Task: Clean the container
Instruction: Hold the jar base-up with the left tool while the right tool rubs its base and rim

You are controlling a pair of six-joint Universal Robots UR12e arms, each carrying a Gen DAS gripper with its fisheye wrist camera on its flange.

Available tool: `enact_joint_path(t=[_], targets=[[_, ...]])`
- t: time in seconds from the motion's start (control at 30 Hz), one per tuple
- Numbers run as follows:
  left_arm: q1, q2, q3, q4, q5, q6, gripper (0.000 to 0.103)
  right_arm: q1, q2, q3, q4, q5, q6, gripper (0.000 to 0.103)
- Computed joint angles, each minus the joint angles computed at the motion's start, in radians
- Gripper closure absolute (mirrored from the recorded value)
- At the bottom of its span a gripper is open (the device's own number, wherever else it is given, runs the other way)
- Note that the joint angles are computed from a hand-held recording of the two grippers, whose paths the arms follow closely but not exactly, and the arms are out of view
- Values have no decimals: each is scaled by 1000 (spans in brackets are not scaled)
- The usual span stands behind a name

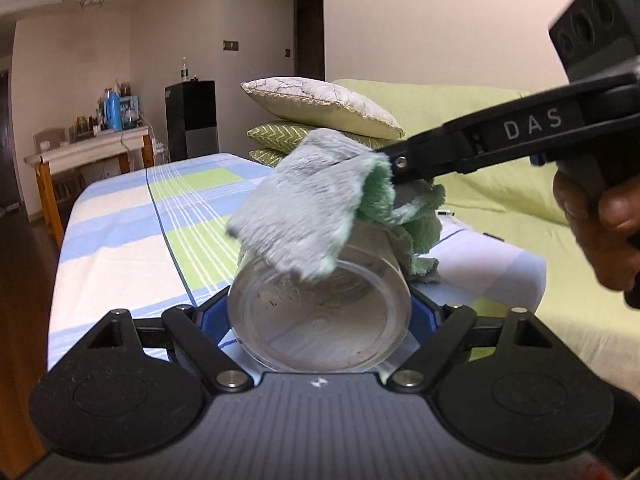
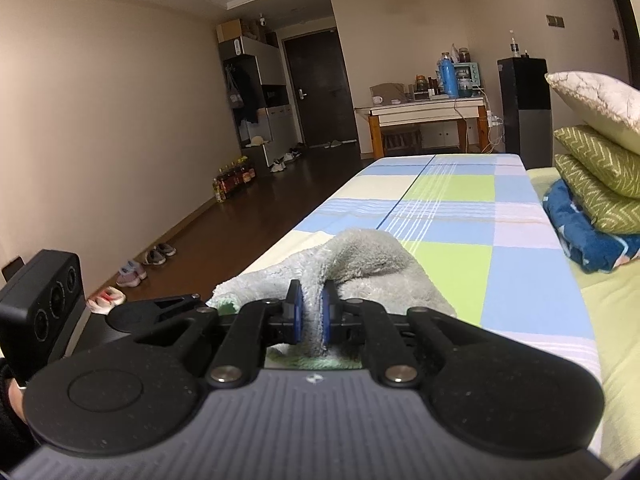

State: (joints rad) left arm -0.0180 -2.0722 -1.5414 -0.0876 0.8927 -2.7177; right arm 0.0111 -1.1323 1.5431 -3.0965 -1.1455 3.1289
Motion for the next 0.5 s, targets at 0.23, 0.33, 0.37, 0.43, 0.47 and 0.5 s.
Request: enact_joint_path(t=[0.23,0.33,0.37,0.43,0.47,0.5], targets=[[-15,12,-26,40,44,81,18,20,-18,10,36,77,-104,94],[-20,10,-22,44,52,100,18,22,-15,4,43,84,-117,95],[-22,10,-22,47,58,115,18,20,-14,1,45,81,-117,97],[-26,8,-22,51,67,138,18,20,-9,-6,38,45,-118,97],[-27,6,-19,49,68,140,18,17,-4,-10,31,28,-104,97],[-28,4,-15,46,67,140,18,14,1,-16,25,13,-84,97]])
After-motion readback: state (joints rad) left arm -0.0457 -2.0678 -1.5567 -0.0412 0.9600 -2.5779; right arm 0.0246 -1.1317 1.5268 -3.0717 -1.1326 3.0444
